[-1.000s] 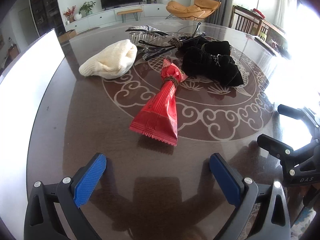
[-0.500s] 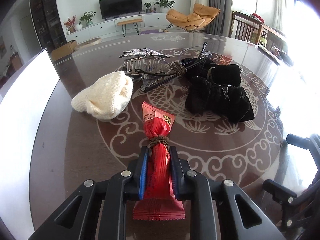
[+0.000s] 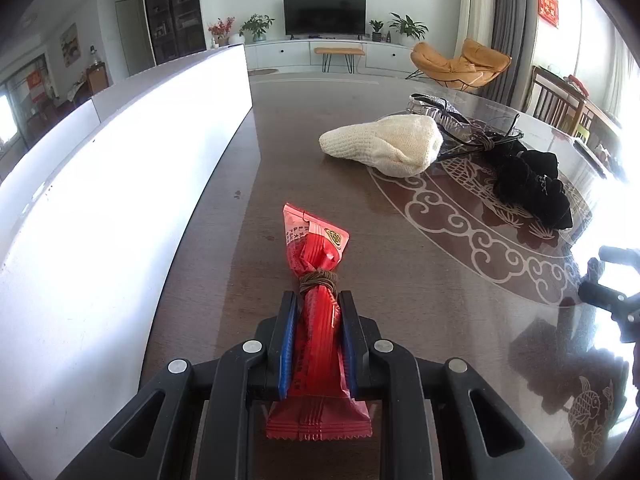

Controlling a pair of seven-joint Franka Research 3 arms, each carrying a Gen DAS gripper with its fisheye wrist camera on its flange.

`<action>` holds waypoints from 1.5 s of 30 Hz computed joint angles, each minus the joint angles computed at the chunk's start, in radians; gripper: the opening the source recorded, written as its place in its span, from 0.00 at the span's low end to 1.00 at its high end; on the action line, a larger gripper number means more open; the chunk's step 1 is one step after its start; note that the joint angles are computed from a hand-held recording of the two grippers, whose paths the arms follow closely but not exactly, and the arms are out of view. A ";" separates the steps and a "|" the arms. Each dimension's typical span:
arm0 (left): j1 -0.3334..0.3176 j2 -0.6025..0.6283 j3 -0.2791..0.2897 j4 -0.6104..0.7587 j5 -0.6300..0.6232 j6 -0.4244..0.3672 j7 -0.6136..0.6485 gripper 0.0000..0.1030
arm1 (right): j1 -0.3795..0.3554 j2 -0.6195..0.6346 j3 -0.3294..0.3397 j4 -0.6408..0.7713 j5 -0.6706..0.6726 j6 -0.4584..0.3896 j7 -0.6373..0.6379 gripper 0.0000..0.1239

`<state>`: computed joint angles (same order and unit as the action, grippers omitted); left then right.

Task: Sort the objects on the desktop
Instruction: 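Lift the red snack bag with the left tool while the right tool moves over the black velvet pouch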

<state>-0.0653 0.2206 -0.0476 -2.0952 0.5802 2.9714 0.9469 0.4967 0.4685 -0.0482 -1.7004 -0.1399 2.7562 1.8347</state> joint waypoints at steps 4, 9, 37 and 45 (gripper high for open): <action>0.022 0.003 -0.016 -0.003 -0.038 0.013 0.035 0.20 | -0.045 0.135 0.029 0.240 0.059 -0.084 -0.043 0.83; 0.023 -0.007 -0.012 -0.019 -0.050 0.021 0.050 0.20 | -0.093 0.280 0.096 0.473 0.196 -0.168 -0.121 0.62; 0.046 -0.004 -0.033 -0.013 -0.088 -0.021 0.052 0.84 | 0.010 0.161 0.115 0.241 0.199 -0.068 -0.431 0.78; 0.041 -0.003 -0.037 -0.012 -0.131 -0.029 0.116 0.92 | 0.014 0.159 0.108 0.216 0.213 -0.029 -0.442 0.83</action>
<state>-0.0245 0.2176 -0.0848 -2.1068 0.4489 2.9425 1.0628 0.5108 0.6279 0.0596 -1.4848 0.0728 2.7275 1.3923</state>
